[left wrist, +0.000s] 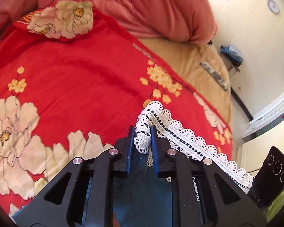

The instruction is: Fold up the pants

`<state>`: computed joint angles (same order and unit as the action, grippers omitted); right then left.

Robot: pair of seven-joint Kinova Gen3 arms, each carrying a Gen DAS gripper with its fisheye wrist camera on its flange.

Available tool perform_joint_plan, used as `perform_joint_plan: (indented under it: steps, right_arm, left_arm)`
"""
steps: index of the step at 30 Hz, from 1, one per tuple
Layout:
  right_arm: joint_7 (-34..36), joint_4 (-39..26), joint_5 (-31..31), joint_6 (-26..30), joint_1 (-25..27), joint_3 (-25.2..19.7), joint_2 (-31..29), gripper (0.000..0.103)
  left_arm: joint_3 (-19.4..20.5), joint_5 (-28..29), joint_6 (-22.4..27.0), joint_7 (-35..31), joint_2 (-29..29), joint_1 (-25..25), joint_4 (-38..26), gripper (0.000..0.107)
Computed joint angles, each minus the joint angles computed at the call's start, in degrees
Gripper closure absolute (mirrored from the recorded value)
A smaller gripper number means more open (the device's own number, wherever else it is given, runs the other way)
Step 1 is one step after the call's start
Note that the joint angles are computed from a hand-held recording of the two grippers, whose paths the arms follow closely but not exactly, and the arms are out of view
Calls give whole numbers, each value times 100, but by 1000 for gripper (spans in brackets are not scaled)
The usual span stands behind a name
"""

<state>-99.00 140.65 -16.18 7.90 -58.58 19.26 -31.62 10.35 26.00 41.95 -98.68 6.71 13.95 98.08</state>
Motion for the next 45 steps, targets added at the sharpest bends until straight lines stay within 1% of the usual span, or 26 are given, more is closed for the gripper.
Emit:
perform_joint_plan:
  steps: [2,6,7,8,9,11,12,14,16,18,19,20,22,24,25,26,27,29,31,33,36,37,38,40,42,45]
  right_arm:
    - [-31,-124,55,65,296,-437,-24,74]
    - [-38,-425,170,162,668,-1249,82,74]
    - [-15,-531,161,185,620,-1378,160,74]
    - [0,-587,141,188,552,-1433,207,74]
    - [25,-645,123,179,471,-1472,280,74]
    - [31,-838,103,226,478,-1739,518,74]
    - [71,-929,112,220,453,-1859,647,74]
    - [190,-1073,81,198,418,-2050,892,74]
    - [74,-1300,168,347,594,-2456,1229,74]
    - [-23,-1520,585,563,895,-2987,1492,74]
    - [-98,-1649,818,706,1022,-3253,1633,74]
    - [-213,-1724,984,777,1175,-3518,1736,74]
    - [-350,-1941,1239,1049,1376,-3941,1985,74]
    - [-556,-2151,1705,1385,1644,-4471,2206,72]
    - [-623,-2223,1938,1529,1769,-4737,2293,71]
    - [-712,-2246,2099,1595,1841,-4916,2336,68]
    - [-750,-2224,2167,1600,1813,-4989,2348,65]
    - [-555,-2090,2023,1420,1595,-4817,2275,57]
    - [-89,-1959,1579,1274,1118,-4306,2163,50]
    - [313,-1758,1113,1072,617,-3780,1948,48]
    - [599,-1522,414,1082,85,-3026,1503,43]
    - [681,-1440,181,1102,80,-2793,1330,42]
    - [828,-1436,-52,1191,180,-2666,1228,40]
    - [1023,-1489,-494,1423,653,-2526,1181,39]
    - [1114,-1610,-960,1689,981,-2133,1301,38]
    - [1495,-1851,-1659,2052,852,-1337,1659,37]
  left_arm:
    - [-45,391,-33,-357,-241,-173,190,98]
    - [-343,1223,-75,-1098,-799,-420,658,98]
    - [-536,1456,-1,-1290,-999,-458,820,98]
    - [-622,1626,35,-1443,-1126,-532,951,98]
    - [-762,1732,107,-1543,-1282,-584,1090,98]
    - [-981,1836,217,-1649,-1516,-661,1324,98]
    - [-1174,1964,316,-1767,-1664,-705,1501,98]
    - [-1347,1941,397,-1726,-1835,-772,1703,98]
    - [-1389,1748,608,-1518,-2002,-1028,1858,98]
    - [-1834,1928,926,-1478,-2209,-1107,2116,87]
    - [-1993,2035,1008,-1551,-2331,-1203,2260,76]
    - [-2133,2119,1062,-1613,-2447,-1285,2397,71]
    - [-2375,2154,1181,-1636,-2701,-1497,2627,68]
    - [-2563,2181,1256,-1533,-2935,-1662,2817,66]
    - [-2564,2119,1261,-1377,-2999,-1732,2855,64]
    - [-2460,1987,1323,-1144,-3050,-1908,2844,61]
    - [-2388,1840,1355,-911,-3111,-2005,2845,61]
    - [-2377,1709,1348,-585,-3273,-1973,2911,60]
    - [-2314,1528,1425,-236,-3515,-1971,2967,58]
    - [-2119,1328,1441,149,-3864,-1958,3039,53]
    - [-1785,970,1491,767,-4241,-1946,3083,52]
    - [-1604,873,1568,1000,-4420,-2027,3125,52]
    - [-1530,806,1593,1139,-4496,-2015,3154,52]
    - [-1354,713,1630,1486,-4693,-1922,3248,52]
    - [-1308,765,1594,1631,-4810,-1686,3367,52]
    - [-1013,758,1508,2007,-5023,-1520,3443,52]
